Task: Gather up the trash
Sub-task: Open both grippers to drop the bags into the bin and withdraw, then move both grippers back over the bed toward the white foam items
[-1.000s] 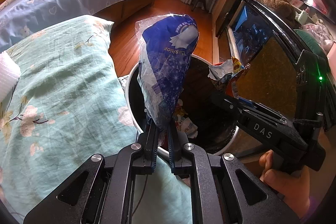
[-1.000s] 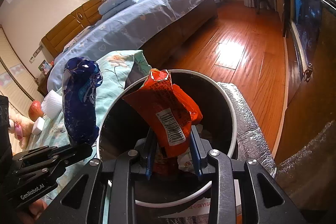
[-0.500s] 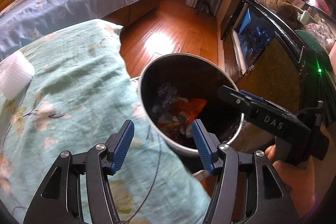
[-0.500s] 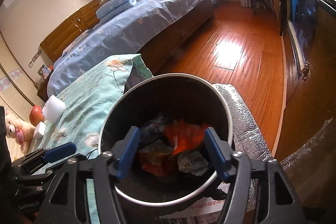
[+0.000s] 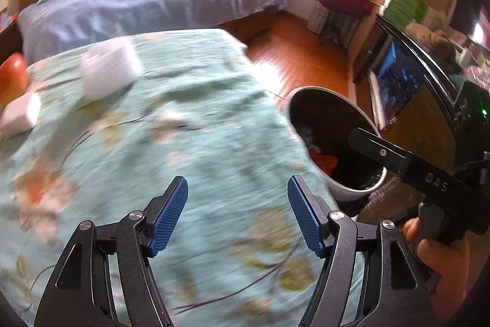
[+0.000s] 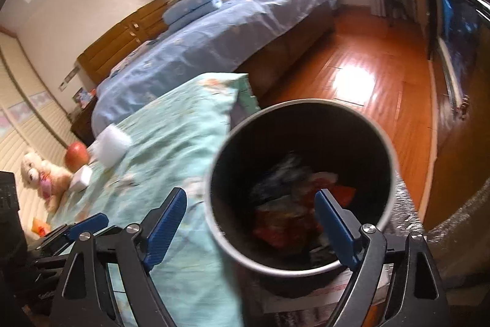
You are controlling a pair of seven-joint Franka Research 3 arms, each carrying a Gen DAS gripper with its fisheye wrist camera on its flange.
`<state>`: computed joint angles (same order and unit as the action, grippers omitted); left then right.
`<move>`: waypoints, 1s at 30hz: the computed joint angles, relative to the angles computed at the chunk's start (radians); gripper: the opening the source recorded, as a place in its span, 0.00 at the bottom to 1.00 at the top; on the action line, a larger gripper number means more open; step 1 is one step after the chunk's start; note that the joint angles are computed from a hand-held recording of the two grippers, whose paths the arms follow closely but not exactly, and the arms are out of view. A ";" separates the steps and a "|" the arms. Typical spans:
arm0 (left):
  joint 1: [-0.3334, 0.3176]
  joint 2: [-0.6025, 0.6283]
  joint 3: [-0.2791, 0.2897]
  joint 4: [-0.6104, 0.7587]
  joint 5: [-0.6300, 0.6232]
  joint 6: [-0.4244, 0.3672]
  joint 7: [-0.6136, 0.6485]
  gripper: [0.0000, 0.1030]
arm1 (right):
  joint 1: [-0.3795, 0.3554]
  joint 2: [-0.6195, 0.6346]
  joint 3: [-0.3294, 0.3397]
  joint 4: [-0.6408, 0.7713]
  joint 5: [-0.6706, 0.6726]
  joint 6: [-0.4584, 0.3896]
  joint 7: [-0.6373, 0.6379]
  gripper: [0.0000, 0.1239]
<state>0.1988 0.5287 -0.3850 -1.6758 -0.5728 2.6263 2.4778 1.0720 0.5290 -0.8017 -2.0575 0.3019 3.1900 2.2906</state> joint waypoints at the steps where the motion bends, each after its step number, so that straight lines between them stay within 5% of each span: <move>1: 0.005 0.002 0.003 0.002 -0.003 0.000 -0.004 0.67 | -0.007 0.005 0.012 0.014 -0.002 -0.002 -0.003 0.71; 10: 0.058 0.032 0.039 0.027 -0.005 0.018 -0.067 0.67 | -0.099 0.052 0.138 0.153 -0.056 -0.029 0.001 0.75; 30: 0.136 0.215 0.074 0.297 0.161 -0.018 -0.245 0.67 | -0.428 0.226 0.516 0.573 -0.246 -0.184 -0.023 0.75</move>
